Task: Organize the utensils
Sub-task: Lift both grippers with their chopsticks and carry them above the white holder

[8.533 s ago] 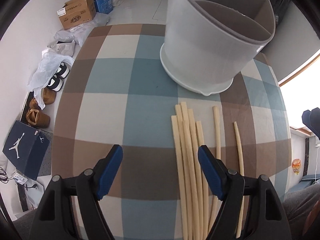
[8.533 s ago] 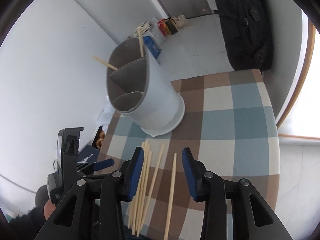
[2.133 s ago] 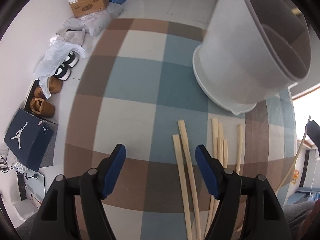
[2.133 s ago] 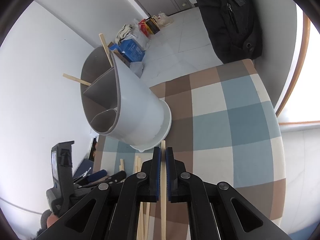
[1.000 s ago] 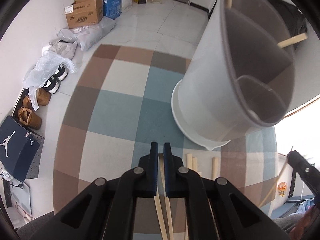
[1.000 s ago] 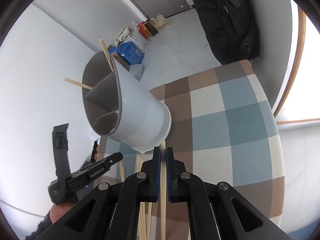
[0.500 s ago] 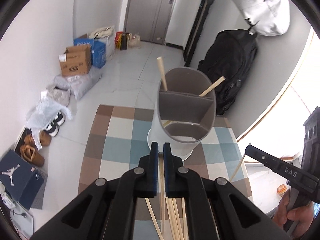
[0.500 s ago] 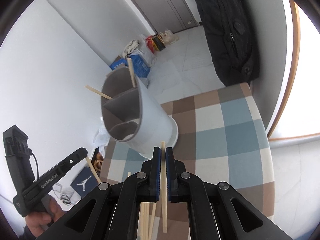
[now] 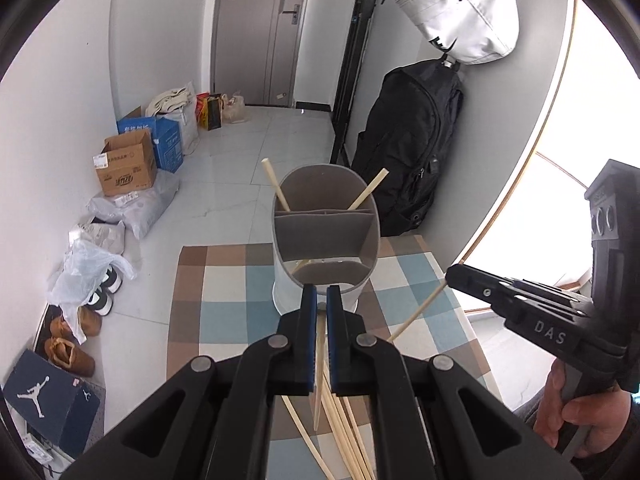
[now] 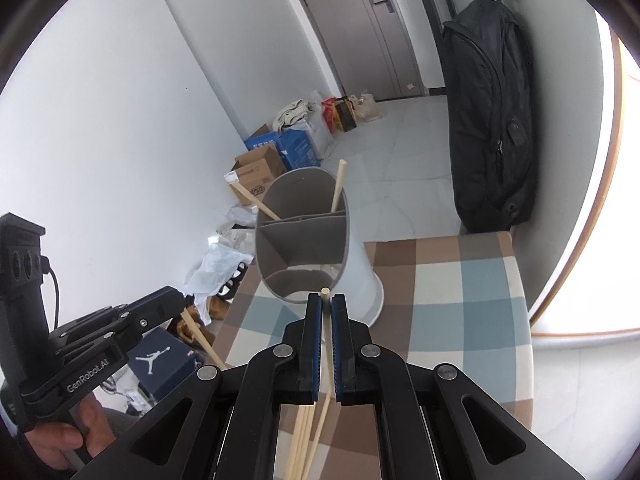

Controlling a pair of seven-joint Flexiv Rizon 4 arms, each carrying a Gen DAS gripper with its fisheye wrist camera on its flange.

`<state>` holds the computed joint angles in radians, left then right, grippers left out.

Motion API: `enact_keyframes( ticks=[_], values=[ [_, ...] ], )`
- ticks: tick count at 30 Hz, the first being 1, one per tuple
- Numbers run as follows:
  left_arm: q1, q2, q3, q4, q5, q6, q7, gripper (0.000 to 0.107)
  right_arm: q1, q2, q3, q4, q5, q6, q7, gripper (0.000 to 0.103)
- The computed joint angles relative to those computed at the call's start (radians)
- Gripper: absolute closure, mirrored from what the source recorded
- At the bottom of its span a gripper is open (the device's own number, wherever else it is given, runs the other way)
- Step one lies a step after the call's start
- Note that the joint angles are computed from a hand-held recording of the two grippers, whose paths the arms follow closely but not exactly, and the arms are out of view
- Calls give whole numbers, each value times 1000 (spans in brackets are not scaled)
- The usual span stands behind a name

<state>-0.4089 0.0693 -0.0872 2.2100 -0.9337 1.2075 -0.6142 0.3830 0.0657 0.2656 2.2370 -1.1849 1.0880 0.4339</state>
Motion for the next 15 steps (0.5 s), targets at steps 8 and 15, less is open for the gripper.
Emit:
enact_keyframes(
  ticks=[8, 15],
  values=[
    [1, 6, 2, -17, -16, -8, 6, 106, 10, 11, 10, -18, 13, -46, -13, 99],
    [19, 23, 10, -78, 26, -76, -57, 106, 14, 38, 21, -55, 68, -71, -84, 99]
  ],
)
